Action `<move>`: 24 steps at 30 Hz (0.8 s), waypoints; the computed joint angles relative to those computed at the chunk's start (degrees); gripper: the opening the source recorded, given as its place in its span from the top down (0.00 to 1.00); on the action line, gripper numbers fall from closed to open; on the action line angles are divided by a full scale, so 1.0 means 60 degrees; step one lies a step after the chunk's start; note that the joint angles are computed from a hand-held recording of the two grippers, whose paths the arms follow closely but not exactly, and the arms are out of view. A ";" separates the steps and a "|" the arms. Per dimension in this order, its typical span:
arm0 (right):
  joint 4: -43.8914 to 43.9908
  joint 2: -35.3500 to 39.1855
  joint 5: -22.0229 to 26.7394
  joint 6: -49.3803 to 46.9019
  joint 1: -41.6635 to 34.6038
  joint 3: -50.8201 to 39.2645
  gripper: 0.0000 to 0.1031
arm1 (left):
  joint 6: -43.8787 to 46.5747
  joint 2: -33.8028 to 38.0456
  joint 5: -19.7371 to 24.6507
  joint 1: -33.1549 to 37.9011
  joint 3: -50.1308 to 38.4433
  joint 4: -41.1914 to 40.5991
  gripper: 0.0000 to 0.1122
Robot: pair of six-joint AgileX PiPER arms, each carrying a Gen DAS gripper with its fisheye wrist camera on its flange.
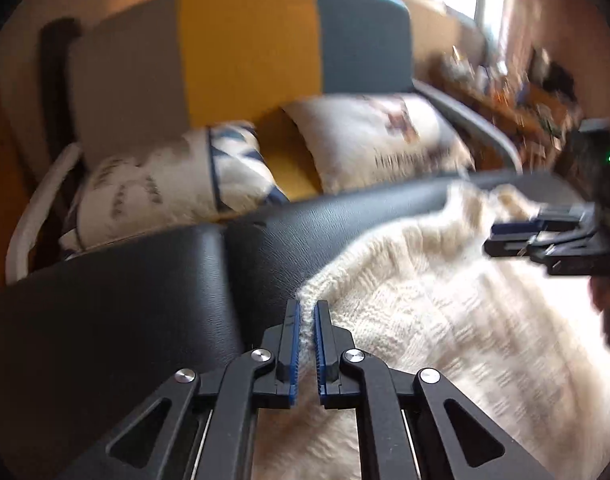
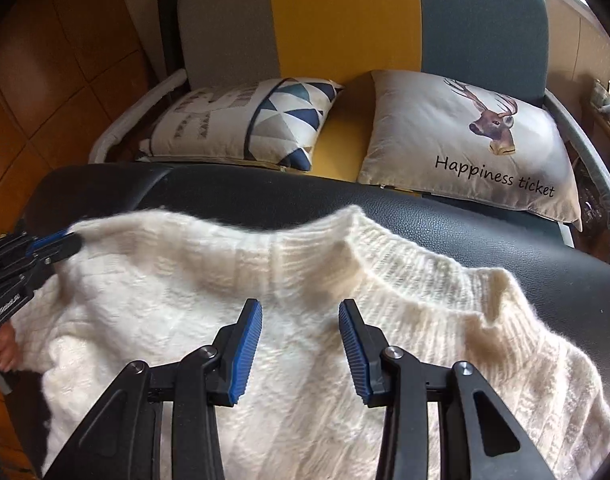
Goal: Fold clothes
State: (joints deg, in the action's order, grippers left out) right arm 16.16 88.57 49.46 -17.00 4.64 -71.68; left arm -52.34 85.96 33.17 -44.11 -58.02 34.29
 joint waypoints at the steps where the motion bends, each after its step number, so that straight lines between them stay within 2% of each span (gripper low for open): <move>1: -0.0227 0.0137 -0.0149 0.0154 0.0137 -0.0024 0.61 | -0.0533 -0.0005 0.0172 -0.0133 0.0074 0.0442 0.94; 3: -0.0988 0.0204 -0.0591 0.0779 0.0492 0.0034 0.62 | -0.1275 0.0368 0.0926 -0.0492 -0.0042 0.1231 0.94; 5: -0.1808 0.0269 -0.0894 0.1590 0.0807 0.0078 0.63 | -0.1154 0.0932 0.1328 -0.0421 -0.0324 0.0833 0.94; 9: -0.2097 0.0428 -0.0733 0.1955 0.0916 -0.0190 0.63 | -0.1484 0.1493 0.2116 -0.0660 -0.0720 0.1006 0.94; 12: -0.1094 0.0255 -0.0120 0.1239 0.0464 -0.0461 0.62 | -0.0787 0.1175 0.1551 -0.0079 -0.0633 0.0002 0.93; 15: 0.0446 -0.0572 0.0299 0.0165 -0.0051 -0.0221 0.61 | 0.0408 -0.0146 0.0642 0.0985 0.0044 -0.2001 0.88; 16: 0.1249 -0.0830 0.0774 -0.0333 -0.0285 -0.0183 0.61 | 0.0599 -0.0738 0.0530 0.1275 0.0309 -0.2382 0.88; 17: 0.1725 -0.1114 0.1170 -0.0593 -0.0371 -0.0100 0.61 | 0.0778 -0.1411 0.0597 0.1542 0.0633 -0.2748 0.83; 19: 0.2171 -0.1783 0.1651 -0.0792 -0.0297 0.0222 0.61 | 0.1235 -0.2874 0.1096 0.2140 0.1242 -0.3518 0.79; 21: 0.2308 -0.2576 0.1745 -0.0728 -0.0003 0.0814 0.61 | 0.1561 -0.4506 0.1957 0.2823 0.1872 -0.4070 0.78; 22: 0.2420 -0.2987 0.1748 -0.0628 0.0177 0.1165 0.61 | 0.1810 -0.5431 0.2599 0.3334 0.2186 -0.4362 0.78; 24: 0.2510 -0.3718 0.1591 -0.0228 0.0704 0.1872 0.61 | 0.2928 -0.7340 0.4155 0.5170 0.2648 -0.5180 0.78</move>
State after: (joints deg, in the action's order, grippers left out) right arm 31.21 66.27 59.00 -18.37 8.87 -60.45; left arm -34.77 41.92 58.10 -13.09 -42.13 3.21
